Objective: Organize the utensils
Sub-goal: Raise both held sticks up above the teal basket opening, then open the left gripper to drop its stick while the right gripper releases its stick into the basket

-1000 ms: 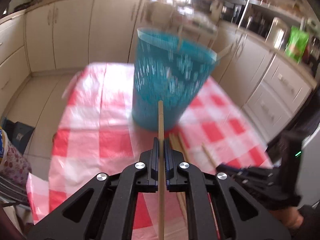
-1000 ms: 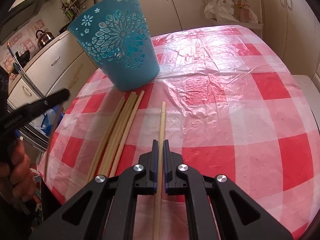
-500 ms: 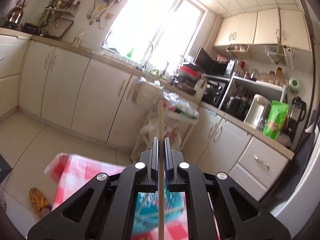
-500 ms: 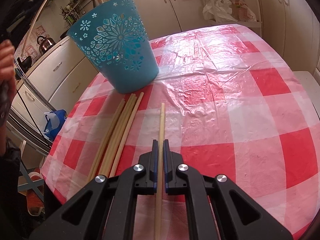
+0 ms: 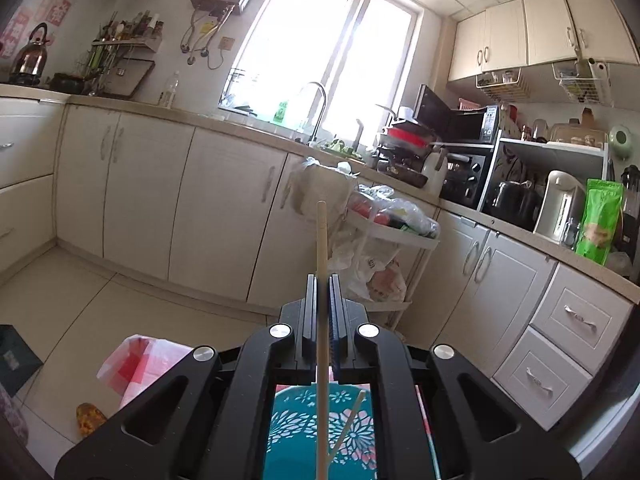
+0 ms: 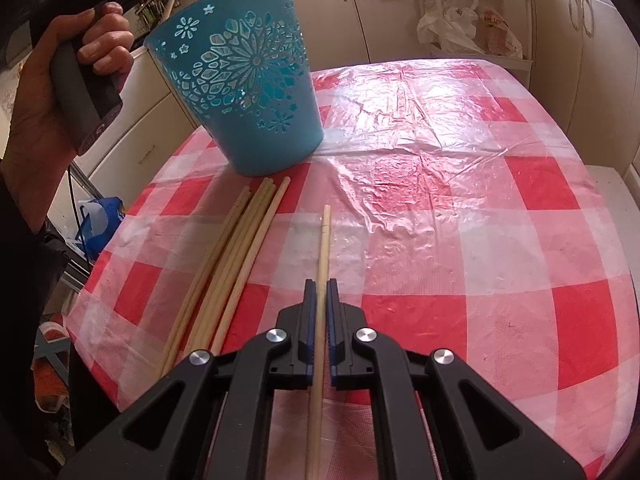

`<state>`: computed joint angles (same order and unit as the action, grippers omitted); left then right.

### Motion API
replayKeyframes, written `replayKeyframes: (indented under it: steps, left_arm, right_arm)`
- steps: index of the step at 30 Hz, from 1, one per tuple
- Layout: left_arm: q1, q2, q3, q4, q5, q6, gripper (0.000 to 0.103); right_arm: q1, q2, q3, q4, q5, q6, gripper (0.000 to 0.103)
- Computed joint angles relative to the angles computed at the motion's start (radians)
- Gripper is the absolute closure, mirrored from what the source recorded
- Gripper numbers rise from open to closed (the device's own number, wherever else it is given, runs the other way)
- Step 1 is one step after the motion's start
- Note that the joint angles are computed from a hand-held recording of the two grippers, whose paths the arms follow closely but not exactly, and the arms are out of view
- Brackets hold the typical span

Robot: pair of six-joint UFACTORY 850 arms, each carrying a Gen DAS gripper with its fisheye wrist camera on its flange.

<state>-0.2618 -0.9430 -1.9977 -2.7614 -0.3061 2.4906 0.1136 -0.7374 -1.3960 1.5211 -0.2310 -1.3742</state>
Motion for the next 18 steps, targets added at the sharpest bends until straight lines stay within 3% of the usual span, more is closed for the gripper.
replayKeyframes:
  steps: [5, 12, 18]
  left_arm:
    - [0.004, -0.001, 0.044, 0.029, 0.016, 0.003, 0.098]
    - [0.008, 0.015, 0.083, -0.015, 0.015, 0.068, 0.097]
    - [0.019, 0.005, 0.056, 0.085, 0.014, -0.073, 0.098]
  right_arm:
    - [0.029, 0.000, -0.017, -0.305, 0.073, 0.243, 0.097]
    - [0.022, 0.001, -0.010, -0.215, 0.058, 0.173, 0.097]
    - [0.016, -0.002, -0.014, -0.174, 0.043, 0.143, 0.097]
